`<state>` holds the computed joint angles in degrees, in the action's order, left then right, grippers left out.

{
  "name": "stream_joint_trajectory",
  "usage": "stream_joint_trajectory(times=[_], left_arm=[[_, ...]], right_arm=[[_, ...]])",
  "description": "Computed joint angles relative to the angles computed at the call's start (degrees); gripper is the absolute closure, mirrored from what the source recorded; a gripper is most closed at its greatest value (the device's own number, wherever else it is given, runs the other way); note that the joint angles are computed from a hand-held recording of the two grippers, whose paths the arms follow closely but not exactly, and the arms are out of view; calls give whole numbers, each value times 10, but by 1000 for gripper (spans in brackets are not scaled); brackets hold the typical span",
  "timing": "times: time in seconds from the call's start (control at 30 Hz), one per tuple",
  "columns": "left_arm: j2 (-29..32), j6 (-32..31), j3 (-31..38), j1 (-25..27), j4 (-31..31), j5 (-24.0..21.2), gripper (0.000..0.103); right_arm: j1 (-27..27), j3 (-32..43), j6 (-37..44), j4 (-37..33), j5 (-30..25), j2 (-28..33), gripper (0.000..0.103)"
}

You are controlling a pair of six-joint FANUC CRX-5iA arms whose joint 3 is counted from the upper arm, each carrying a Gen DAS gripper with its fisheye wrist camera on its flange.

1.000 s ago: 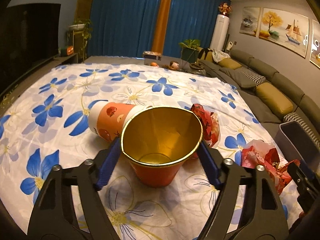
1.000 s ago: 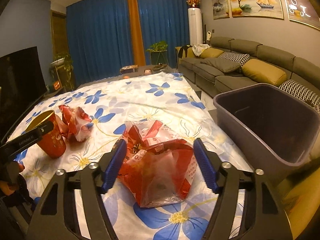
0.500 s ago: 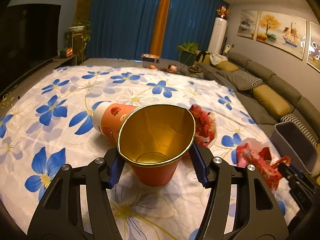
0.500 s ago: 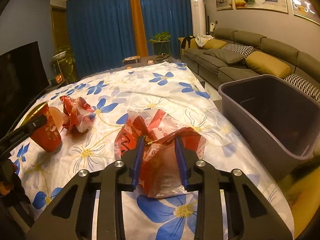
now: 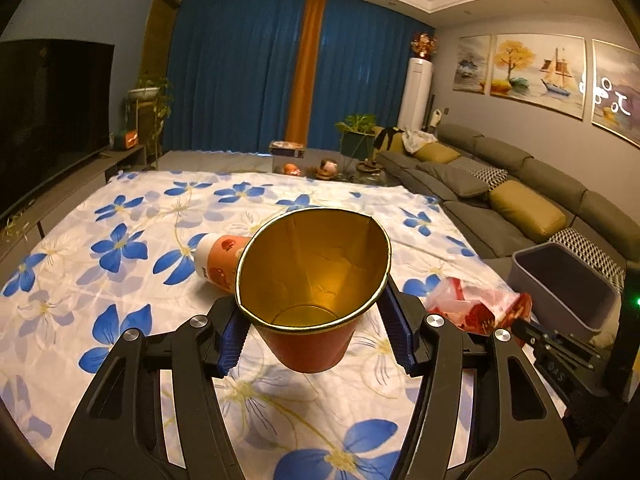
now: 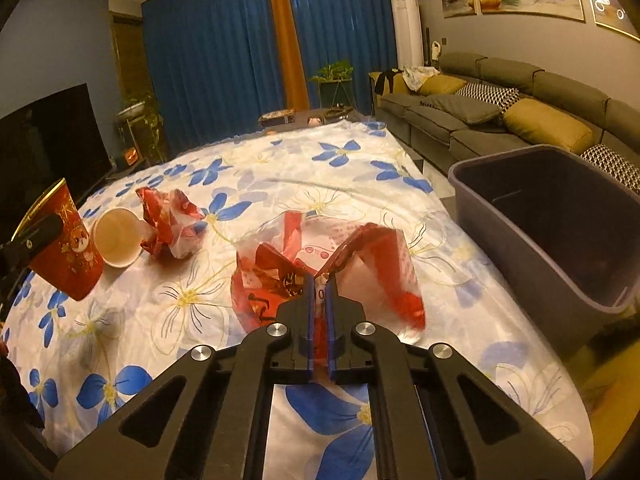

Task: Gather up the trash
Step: 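Grasp the gold-rimmed red paper cup with left gripper while right gripper grasps red snack bag, then carry the red cup and red snack bag over the grey bin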

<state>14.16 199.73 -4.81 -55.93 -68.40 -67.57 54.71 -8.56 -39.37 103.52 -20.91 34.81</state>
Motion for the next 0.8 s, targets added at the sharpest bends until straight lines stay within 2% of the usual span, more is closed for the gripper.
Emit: stream_joint_trajectory(times=[0.23, 0.47, 0.8], left_arm=[[2, -3, 6, -29, -7, -16, 45], [8, -18, 21, -47, -6, -27, 45], [32, -55, 63, -63, -7, -27, 45]], right_arm=[[-17, -43, -105, 130, -15, -42, 98], [-25, -89, -174, 218, -46, -89, 98], [-32, -138, -210, 260, -70, -137, 98]])
